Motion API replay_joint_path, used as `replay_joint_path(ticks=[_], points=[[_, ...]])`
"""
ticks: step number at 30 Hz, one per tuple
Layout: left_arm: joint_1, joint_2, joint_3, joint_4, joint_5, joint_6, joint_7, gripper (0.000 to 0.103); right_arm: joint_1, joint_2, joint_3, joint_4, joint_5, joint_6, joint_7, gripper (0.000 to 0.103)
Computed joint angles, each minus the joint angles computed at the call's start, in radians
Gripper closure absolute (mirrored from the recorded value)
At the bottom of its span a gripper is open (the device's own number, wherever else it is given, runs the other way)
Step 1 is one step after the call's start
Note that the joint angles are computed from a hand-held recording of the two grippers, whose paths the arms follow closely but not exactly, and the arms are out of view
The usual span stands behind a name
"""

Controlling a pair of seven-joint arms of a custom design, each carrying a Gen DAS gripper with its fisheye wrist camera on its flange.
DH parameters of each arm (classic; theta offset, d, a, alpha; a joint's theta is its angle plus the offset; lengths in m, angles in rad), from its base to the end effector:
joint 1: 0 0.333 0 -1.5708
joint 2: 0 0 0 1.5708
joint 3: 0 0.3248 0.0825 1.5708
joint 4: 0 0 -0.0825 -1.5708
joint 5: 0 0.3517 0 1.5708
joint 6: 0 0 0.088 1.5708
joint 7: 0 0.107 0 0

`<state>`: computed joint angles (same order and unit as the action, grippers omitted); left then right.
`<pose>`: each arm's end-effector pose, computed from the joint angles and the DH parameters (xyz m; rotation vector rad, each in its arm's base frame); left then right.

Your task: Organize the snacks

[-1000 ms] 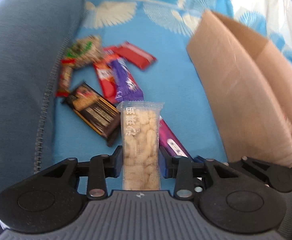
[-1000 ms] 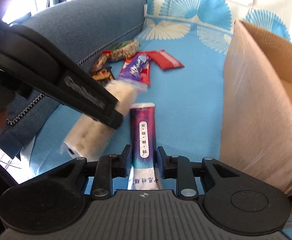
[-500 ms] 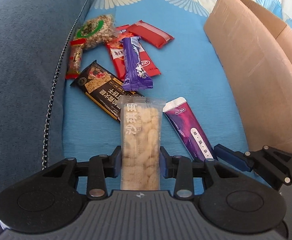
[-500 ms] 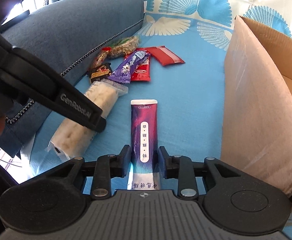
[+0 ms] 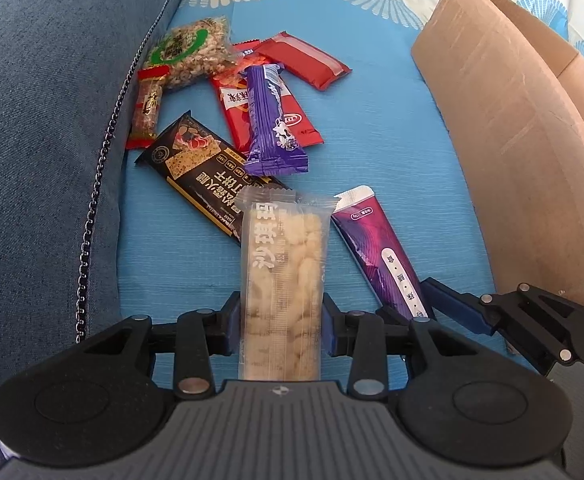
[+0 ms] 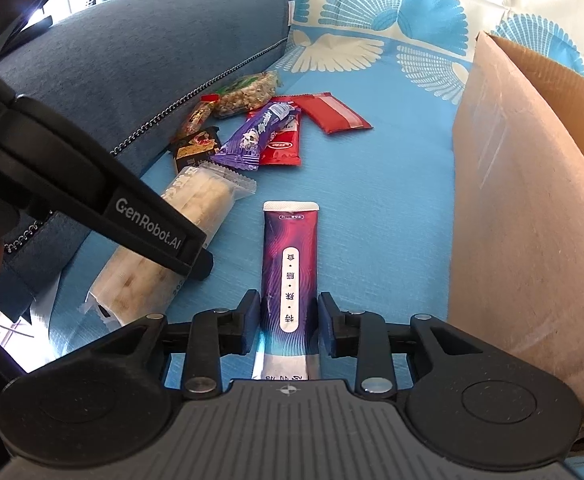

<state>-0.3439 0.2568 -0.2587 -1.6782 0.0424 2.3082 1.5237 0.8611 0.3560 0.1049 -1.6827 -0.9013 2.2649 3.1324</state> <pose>0.5372 -0.3478 0.5153 -1.4314 2.5785 -0.5282 0.3964 0.5228 0.4483 -1.7090 1.8664 -0.7079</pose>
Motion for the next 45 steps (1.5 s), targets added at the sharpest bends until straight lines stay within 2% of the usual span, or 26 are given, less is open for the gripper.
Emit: replay_joint_path(ticks=[5, 9, 12, 21, 25, 31, 40, 43, 45], points=[[0.000, -0.007, -0.001, -0.010, -0.001, 0.016, 0.001, 0.062, 0.010, -0.011, 0.000, -0.006, -0.020, -0.014, 0.018, 0.077], [0.004, -0.040, -0.004, -0.058, -0.012, 0.081, 0.003, 0.063, 0.022, -0.028, 0.001, -0.015, -0.071, -0.027, 0.056, 0.079], [0.019, -0.087, -0.014, -0.123, -0.059, 0.173, 0.036, 0.063, 0.032, -0.042, 0.009, -0.019, -0.115, -0.056, 0.076, 0.079], [0.032, -0.246, -0.016, -0.357, -0.186, 0.539, 0.102, 0.063, 0.063, -0.112, 0.048, -0.059, -0.299, -0.170, 0.202, 0.079], [0.014, -0.289, -0.011, -0.414, -0.348, 0.643, 0.194, 0.063, 0.068, -0.159, 0.084, -0.098, -0.382, -0.228, 0.256, 0.079], [-0.046, -0.331, 0.020, -0.451, -0.564, 0.709, 0.368, 0.063, 0.066, -0.243, 0.147, -0.165, -0.442, -0.345, 0.328, 0.079], [-0.118, -0.344, 0.040, -0.471, -0.694, 0.778, 0.533, 0.063, 0.023, -0.418, 0.249, -0.284, -0.442, -0.555, 0.401, 0.079], [-0.143, -0.332, 0.042, -0.464, -0.743, 0.799, 0.605, 0.063, -0.010, -0.482, 0.280, -0.347, -0.441, -0.588, 0.398, 0.079], [-0.140, -0.319, 0.031, -0.455, -0.730, 0.804, 0.616, 0.063, -0.037, -0.518, 0.293, -0.394, -0.431, -0.590, 0.407, 0.079]])
